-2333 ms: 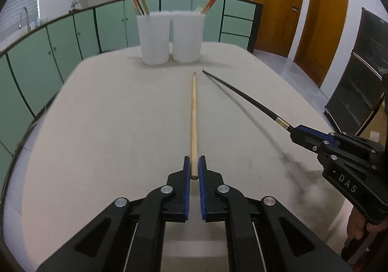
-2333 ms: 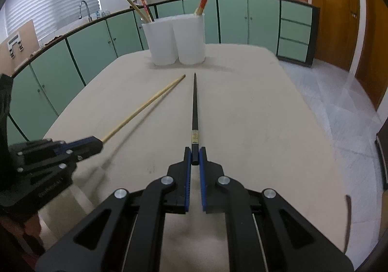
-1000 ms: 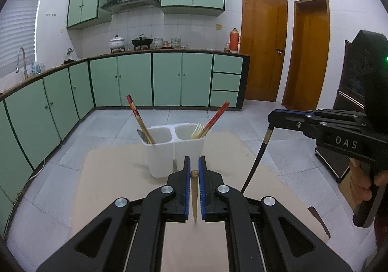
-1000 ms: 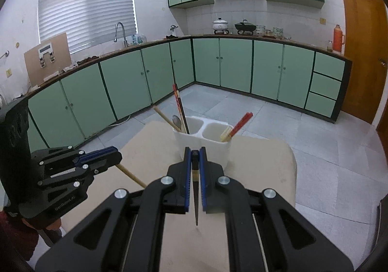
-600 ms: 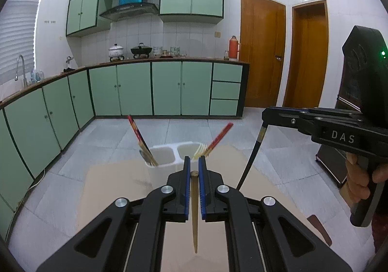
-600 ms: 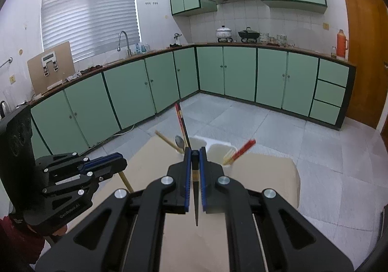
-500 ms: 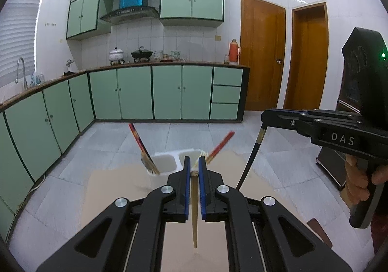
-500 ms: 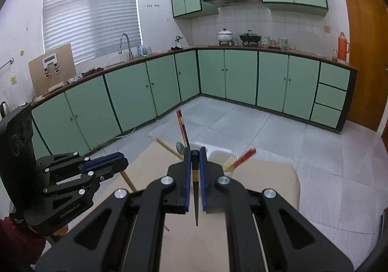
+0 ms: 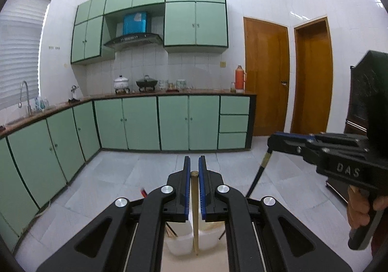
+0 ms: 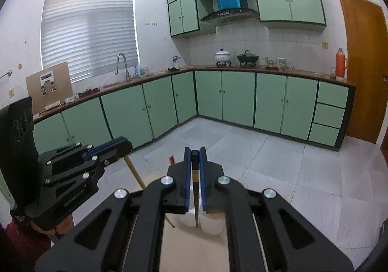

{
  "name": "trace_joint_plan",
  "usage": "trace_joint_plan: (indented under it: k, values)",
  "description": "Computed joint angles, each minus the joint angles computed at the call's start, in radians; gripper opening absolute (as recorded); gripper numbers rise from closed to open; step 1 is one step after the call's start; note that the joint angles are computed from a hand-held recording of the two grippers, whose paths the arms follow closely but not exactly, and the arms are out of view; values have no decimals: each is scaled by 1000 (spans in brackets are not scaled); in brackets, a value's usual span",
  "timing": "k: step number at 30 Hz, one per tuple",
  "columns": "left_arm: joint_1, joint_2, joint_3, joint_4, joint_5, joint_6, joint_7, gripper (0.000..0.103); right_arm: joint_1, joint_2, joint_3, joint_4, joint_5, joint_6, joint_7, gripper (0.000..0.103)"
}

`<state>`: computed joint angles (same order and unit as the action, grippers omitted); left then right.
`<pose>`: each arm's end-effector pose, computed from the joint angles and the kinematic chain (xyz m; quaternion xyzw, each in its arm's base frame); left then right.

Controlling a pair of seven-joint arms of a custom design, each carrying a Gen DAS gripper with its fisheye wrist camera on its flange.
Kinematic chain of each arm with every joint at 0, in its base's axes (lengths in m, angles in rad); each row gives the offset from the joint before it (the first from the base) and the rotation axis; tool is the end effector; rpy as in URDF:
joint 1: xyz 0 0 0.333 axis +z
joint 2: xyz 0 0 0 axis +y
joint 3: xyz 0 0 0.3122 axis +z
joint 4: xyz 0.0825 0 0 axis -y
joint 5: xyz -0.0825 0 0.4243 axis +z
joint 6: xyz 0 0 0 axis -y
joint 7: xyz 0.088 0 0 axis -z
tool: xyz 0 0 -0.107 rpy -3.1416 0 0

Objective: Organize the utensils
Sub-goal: 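Lift the black chopstick with the right gripper while the left lifts the wooden one over the holder, then open both grippers to drop the chopsticks into the white holder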

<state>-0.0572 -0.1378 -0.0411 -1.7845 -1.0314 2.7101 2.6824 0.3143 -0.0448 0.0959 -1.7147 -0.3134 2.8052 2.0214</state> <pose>0.6030 -0.0310 0.7116 -0.4107 0.6884 -0.5087 0.3140 0.5738 0.2673 0.7208 -0.6472 0.5329 -0.3012 0.4544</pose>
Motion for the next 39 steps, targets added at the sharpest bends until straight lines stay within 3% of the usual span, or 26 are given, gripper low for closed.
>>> trace_joint_plan:
  k: [9, 16, 25, 27, 31, 34, 37, 39]
  values:
    - [32, 198, -62, 221, 118, 43, -116, 6, -4, 141, -21, 164, -19, -46, 14, 6]
    - [72, 294, -106, 260, 225, 47, -211, 6, 4, 232, -41, 214, -19, -47, 48, 6]
    - [104, 347, -123, 247, 340, 20, -314, 7, 9, 283, -39, 207, 30, -77, 49, 6]
    - [105, 357, -118, 247, 376, 5, -351, 7, 8, 285, -34, 200, 47, -85, 40, 10]
    - [115, 354, -120, 234, 402, 7, -384, 28, 23, 270, -49, 170, 14, -83, 89, 22]
    - [135, 326, -130, 210, 357, 13, -362, 33, 32, 234, -65, 130, -42, -58, 158, 32]
    - [146, 277, -132, 164, 282, 40, -308, 49, 51, 176, -94, 74, -202, -34, 290, 47]
    - [146, 235, -126, 123, 226, 59, -269, 54, 54, 127, -98, 27, -325, -30, 397, 58]
